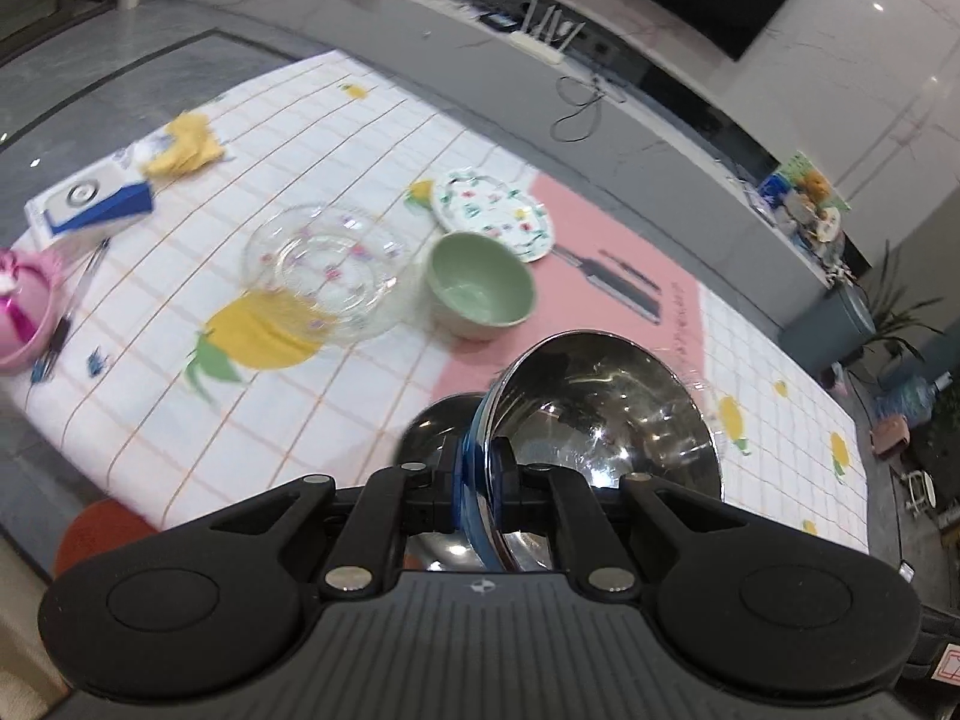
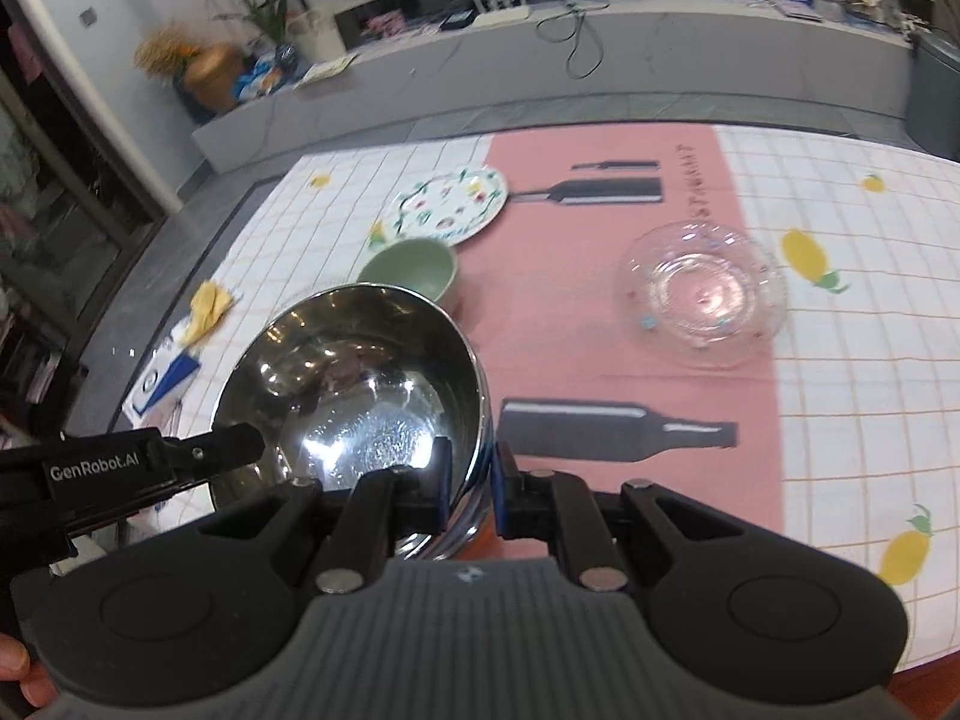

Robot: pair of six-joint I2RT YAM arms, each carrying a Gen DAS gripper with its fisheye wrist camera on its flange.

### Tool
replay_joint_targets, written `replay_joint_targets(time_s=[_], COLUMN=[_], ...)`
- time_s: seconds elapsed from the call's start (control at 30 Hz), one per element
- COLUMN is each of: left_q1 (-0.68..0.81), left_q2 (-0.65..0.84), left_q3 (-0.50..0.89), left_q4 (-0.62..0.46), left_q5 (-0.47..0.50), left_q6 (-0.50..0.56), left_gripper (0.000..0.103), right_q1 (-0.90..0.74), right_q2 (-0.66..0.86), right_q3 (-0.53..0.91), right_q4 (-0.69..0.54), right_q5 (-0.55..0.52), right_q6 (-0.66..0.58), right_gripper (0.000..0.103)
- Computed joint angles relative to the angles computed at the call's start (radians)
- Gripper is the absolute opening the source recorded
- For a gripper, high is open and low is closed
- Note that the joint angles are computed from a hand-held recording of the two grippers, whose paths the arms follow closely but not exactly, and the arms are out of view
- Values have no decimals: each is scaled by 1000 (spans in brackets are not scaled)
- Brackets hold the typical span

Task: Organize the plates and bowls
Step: 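Lift the blue bowl with both grippers and carry it over the orange bowl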

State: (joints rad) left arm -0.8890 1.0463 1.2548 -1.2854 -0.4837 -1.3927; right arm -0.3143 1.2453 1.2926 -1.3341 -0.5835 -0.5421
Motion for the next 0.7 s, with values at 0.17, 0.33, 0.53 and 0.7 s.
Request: replay_joint_targets(time_s=[0.17, 0.33, 0.53, 0.7], left_q1=[33, 55, 97, 108], left_q2=[-39, -47, -57, -55], left_q3=[-82, -119, -162, -190], left_q4=[41, 75, 116, 144], left_q5=[47, 52, 90, 97], left_q6=[-13, 13, 51, 66], left_gripper=[9, 10, 10, 10], right_q1=[88, 133, 198, 225], right_q2=[-48, -41, -58, -40], right_q3=[-72, -108, -150, -166], right_q4=[79, 130, 189, 213], right_q5=[67, 113, 179, 205], right_q6=[48, 83, 120, 134], right_gripper=[11, 11, 11, 11])
